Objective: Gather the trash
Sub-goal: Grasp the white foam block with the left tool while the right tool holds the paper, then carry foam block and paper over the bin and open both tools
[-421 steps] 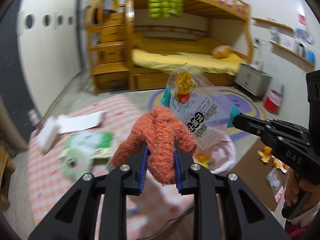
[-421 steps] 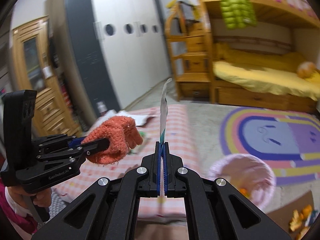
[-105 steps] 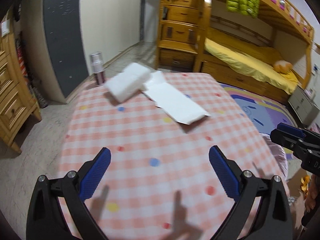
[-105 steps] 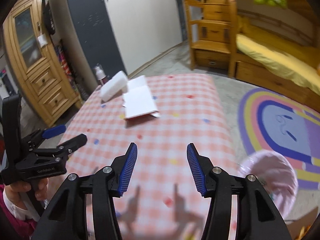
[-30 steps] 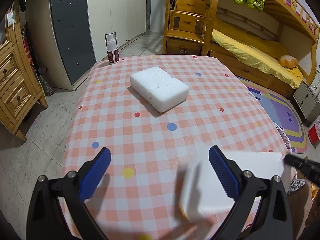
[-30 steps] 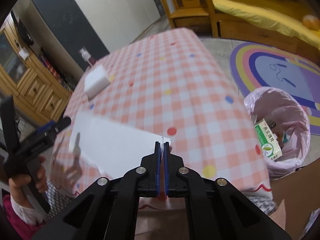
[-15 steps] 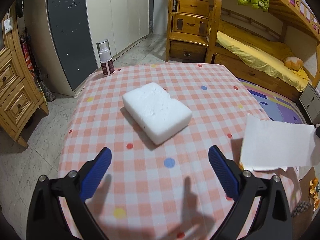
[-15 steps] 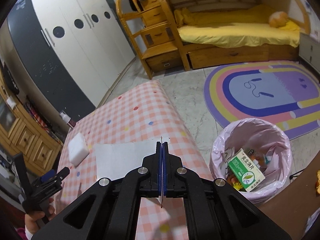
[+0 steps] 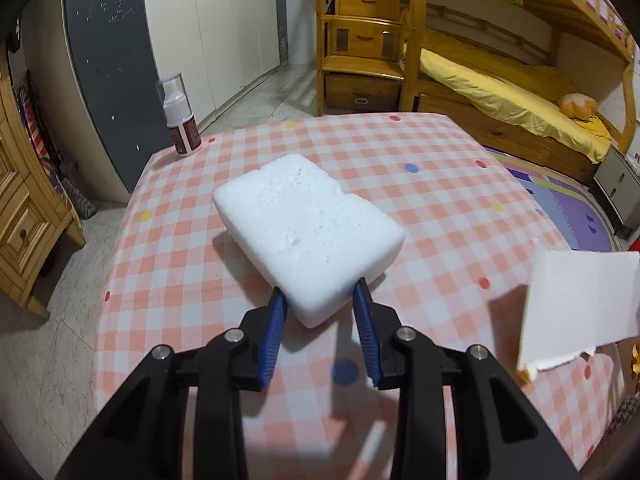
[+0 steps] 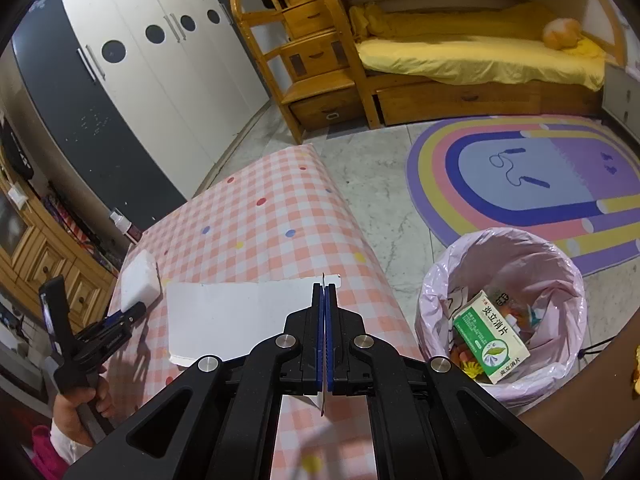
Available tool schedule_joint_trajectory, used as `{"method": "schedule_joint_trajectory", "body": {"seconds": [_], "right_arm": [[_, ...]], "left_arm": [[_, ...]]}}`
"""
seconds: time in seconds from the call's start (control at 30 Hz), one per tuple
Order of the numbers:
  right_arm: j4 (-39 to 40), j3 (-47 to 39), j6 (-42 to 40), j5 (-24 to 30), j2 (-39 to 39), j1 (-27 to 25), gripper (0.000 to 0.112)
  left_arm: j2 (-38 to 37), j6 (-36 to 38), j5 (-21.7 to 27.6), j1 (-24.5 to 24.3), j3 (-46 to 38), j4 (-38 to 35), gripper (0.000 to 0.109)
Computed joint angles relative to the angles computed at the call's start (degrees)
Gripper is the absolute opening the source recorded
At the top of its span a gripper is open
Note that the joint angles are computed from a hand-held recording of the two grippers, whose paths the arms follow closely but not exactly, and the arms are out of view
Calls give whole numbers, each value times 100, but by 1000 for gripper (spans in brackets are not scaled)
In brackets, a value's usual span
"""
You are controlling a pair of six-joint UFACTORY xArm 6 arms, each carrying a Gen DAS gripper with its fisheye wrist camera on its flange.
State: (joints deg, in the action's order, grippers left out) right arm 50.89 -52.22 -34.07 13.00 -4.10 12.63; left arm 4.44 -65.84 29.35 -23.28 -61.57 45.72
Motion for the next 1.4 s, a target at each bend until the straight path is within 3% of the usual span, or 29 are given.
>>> {"method": "schedule_joint_trajectory", "body": {"seconds": [0.27, 0.43, 0.7, 0.93, 1.23, 1.4], "right_arm": [[513, 397, -381, -45, -545, -46, 0], [792, 725, -567, -120, -1069, -302, 0], [1007, 1239, -815, -118, -1803, -1041, 0], [1301, 1380, -1147, -165, -2018, -1749, 0], [1127, 1166, -1129, -737, -1341, -2115, 0], [1012, 731, -1099, -721, -598, -2093, 1]], "left_arm": [[-857, -326, 115, -676, 491, 223, 32], [-770, -274, 59, -1145, 217, 260, 32], [321, 326, 100, -1897, -1073, -86, 32], [1192, 1084, 170, -2280, -2180, -493, 32], [2129, 1895, 339, -2498, -3353, -1186, 33], [2619, 2302, 520, -2509, -3984, -1587, 33]]}}
